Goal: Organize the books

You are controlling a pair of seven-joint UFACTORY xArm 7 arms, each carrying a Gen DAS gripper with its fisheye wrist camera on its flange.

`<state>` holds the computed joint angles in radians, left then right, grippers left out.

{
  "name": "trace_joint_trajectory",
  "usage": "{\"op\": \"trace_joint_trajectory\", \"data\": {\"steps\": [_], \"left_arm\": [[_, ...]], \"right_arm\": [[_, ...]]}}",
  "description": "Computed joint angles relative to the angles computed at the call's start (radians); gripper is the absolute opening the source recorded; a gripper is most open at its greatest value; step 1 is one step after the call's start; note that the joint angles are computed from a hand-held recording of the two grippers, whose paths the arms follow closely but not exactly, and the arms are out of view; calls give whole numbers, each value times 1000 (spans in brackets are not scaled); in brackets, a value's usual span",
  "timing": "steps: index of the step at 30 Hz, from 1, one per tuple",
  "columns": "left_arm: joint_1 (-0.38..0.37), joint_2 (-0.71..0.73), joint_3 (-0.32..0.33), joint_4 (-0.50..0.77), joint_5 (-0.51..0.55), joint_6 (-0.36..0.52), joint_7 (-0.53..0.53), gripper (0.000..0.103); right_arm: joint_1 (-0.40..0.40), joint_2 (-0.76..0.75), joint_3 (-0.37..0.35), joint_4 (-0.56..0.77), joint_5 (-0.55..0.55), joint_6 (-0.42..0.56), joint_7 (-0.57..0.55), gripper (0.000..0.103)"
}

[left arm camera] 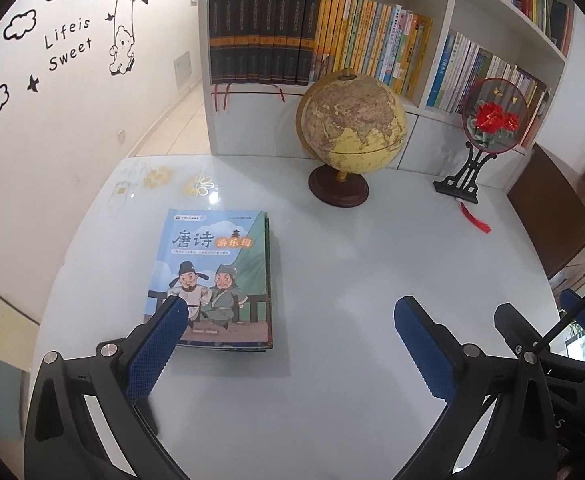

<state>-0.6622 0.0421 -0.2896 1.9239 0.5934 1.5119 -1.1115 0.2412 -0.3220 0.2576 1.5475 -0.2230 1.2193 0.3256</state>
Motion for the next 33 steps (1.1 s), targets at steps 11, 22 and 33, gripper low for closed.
{"op": "trace_joint_trajectory", "data": {"steps": [11, 22, 33], "left_arm": [[-2, 31, 11, 16, -36, -23, 15, 102], [-6, 44, 31, 25, -60, -42, 42, 102], [2, 42, 41, 12, -81, -62, 48, 102]], "right_arm": [[-13, 4, -13, 3, 0, 2, 10, 103], [-11, 24, -16, 18, 7, 12, 19, 103], [-5, 40, -16, 32, -2, 19, 33, 103]]}}
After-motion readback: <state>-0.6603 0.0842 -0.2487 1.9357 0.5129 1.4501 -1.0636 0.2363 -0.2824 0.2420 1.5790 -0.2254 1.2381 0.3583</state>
